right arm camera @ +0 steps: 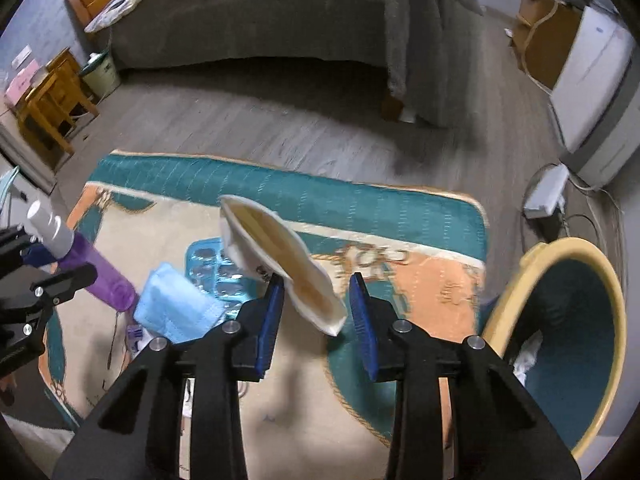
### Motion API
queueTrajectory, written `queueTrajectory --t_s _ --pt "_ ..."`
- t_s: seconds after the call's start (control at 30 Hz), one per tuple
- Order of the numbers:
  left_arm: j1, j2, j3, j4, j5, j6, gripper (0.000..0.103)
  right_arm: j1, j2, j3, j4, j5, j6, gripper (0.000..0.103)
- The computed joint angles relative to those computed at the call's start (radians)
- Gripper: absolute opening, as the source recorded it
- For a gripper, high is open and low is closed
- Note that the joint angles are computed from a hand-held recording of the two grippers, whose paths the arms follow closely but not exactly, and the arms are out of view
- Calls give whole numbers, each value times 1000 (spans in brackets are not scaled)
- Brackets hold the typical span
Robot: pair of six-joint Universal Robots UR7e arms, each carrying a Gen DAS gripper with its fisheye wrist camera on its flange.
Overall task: Collect trash
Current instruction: 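Carry the bottle with the left tool while the right tool carries the cup over the bin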
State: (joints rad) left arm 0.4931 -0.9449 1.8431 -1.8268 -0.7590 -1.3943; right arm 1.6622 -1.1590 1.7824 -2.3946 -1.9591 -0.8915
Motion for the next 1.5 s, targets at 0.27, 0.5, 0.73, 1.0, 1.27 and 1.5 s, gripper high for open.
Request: queueTrajectory --t_s 0.27,0.5,0.73,1.0,1.27,1.5 --pt "-5 5 -4 4 2 -2 34 13 -5 -5 16 19 9 8" --pt "-15 4 -9 -3 26 -8 34 11 -44 -30 32 52 28 8" --pt "-19 37 -46 -10 54 15 34 -3 -78 -69 35 58 36 8" --pt "-27 105 -124 4 79 45 34 -40 -112 -133 78 79 73 8" --pt "-39 187 -208 -7 99 90 34 -100 -135 -176 94 91 104 8" --pt "-53 289 -292 -92 93 208 34 -147 -142 -214 71 96 109 8"
